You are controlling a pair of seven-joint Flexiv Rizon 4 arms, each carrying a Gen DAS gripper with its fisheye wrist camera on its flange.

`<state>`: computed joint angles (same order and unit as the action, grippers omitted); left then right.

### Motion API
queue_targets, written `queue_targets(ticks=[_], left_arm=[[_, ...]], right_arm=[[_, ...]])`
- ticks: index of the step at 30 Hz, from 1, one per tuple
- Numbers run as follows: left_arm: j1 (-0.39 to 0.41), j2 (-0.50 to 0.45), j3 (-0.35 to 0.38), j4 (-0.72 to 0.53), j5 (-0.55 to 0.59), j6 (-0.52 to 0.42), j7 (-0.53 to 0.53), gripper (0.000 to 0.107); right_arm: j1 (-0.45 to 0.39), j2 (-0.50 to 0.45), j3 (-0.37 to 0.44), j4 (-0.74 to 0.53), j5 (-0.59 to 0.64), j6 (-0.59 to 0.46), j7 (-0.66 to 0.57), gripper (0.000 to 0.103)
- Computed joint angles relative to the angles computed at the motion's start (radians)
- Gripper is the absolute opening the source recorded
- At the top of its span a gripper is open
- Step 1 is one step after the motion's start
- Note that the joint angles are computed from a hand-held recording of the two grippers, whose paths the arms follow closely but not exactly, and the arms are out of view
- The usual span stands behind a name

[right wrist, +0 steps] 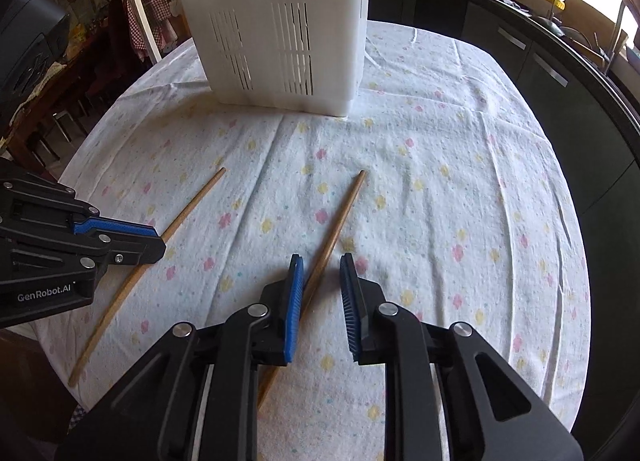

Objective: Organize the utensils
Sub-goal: 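Close the left gripper on a chopstick while the right gripper grasps the other, then lift both chopsticks upright and carry them over the caddy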

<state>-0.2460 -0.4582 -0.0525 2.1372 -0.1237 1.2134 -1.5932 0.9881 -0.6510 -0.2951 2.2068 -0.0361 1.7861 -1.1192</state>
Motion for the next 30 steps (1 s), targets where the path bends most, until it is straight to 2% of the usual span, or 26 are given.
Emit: queue_targets(ticks=[1, 4, 7, 12, 15, 21, 30], left_arm=[[0.004, 0.001, -0.003, 0.003, -0.005, 0.002, 0.002, 0.006], [0.023, 0.004, -0.018, 0.016, -0.022, 0.014, 0.027, 0.005], [0.037, 0.013, -0.029, 0.031, -0.037, 0.030, 0.055, 0.005], [0.051, 0.060, -0.032, 0.064, -0.052, 0.070, 0.093, 0.005], [0.051, 0.088, -0.028, 0.072, -0.054, 0.086, 0.105, 0.005], [0.052, 0.141, -0.031, 0.098, -0.064, 0.133, 0.130, 0.005], [0.040, 0.200, -0.020, 0.118, -0.055, 0.177, 0.136, 0.005]], right_arm=[[-0.014, 0.000, 0.013, -0.002, 0.000, 0.005, 0.001, 0.012], [-0.085, 0.006, 0.079, -0.009, -0.007, 0.014, 0.001, 0.011], [-0.191, 0.015, 0.176, -0.018, -0.021, 0.038, 0.000, 0.007], [-0.332, 0.048, 0.305, -0.003, -0.031, 0.114, -0.008, 0.007], [-0.389, 0.067, 0.356, 0.007, -0.036, 0.152, -0.011, 0.007], [-0.443, 0.099, 0.410, 0.020, -0.047, 0.205, -0.017, 0.007], [-0.442, 0.163, 0.429, 0.058, -0.038, 0.255, -0.043, 0.007]])
